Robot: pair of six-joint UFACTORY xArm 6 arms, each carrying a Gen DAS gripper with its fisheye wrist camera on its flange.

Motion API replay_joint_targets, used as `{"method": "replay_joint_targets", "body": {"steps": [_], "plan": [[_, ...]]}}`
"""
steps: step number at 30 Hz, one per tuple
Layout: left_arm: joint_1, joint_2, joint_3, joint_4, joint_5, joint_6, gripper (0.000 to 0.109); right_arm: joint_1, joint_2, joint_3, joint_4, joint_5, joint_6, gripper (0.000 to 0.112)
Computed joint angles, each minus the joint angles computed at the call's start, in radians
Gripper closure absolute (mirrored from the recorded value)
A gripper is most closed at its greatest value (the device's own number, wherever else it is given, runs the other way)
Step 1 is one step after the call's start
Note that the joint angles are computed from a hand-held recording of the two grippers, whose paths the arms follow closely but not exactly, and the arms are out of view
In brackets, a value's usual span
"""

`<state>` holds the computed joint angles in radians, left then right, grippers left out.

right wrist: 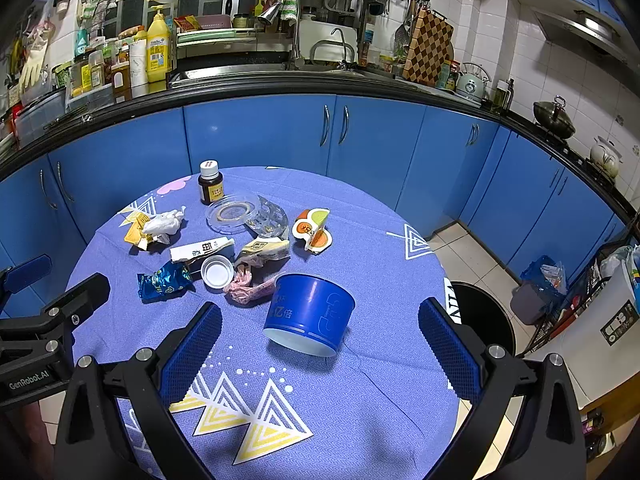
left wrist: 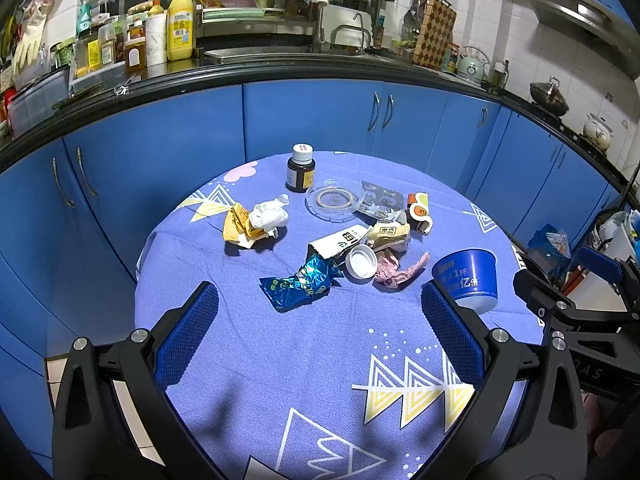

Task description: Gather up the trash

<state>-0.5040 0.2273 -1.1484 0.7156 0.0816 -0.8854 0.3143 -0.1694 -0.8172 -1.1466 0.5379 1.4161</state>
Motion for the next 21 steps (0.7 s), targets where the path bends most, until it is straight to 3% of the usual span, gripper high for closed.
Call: {"method": "replay_joint_targets", "body": {"steps": [21], "plan": [[-0.006,0.016,-0.005,0.009,0.003,-0.014,0.009,-0.001,0.007,-0.001,0.01,-0.002,-0.006,0.016]]}}
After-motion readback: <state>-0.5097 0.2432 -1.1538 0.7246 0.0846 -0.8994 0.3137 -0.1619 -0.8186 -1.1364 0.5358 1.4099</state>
